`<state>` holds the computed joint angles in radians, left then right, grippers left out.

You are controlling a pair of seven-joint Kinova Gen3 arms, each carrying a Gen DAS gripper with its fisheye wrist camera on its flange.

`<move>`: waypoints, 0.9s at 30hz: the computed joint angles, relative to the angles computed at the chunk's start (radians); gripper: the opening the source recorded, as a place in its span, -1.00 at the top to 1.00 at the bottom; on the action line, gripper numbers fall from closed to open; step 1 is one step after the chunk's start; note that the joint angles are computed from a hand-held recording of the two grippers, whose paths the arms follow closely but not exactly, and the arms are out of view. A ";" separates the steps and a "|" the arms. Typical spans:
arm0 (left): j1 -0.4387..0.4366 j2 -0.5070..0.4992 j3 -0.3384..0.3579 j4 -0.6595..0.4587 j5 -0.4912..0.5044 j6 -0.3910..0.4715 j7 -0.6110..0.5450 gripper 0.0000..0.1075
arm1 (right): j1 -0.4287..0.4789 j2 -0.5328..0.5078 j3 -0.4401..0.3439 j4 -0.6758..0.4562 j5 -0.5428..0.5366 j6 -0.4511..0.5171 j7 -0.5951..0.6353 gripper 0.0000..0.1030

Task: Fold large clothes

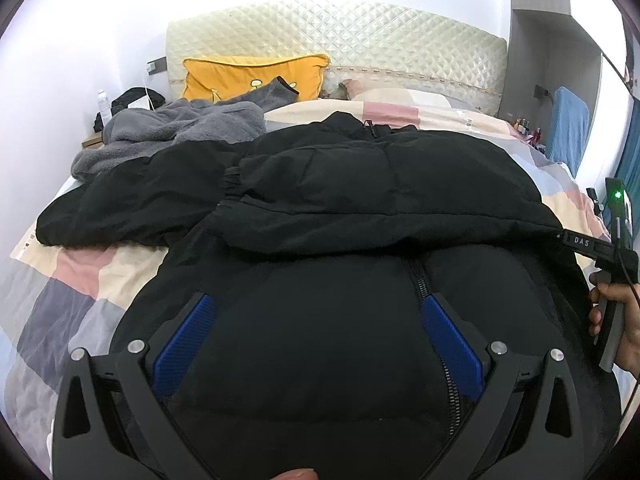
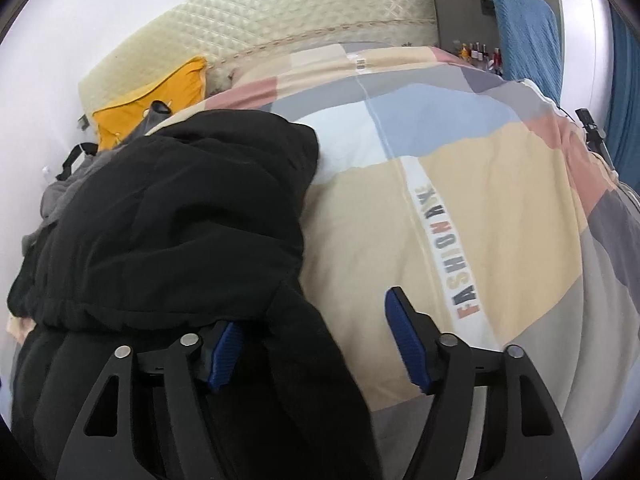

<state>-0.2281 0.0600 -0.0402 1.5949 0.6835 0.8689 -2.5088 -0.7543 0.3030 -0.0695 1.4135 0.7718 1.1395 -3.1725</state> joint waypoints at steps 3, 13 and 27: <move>-0.001 0.002 -0.001 -0.004 0.002 0.004 0.002 -0.91 | 0.011 0.004 -0.004 -0.010 -0.029 0.011 0.026 -0.32; -0.038 -0.020 -0.029 -0.009 0.081 0.063 -0.048 -0.91 | -0.138 -0.006 -0.021 -0.172 0.060 0.198 -0.013 -0.37; -0.069 -0.077 -0.090 0.026 0.179 0.138 -0.129 -0.91 | -0.497 0.109 -0.003 -0.418 0.306 0.452 0.023 -0.38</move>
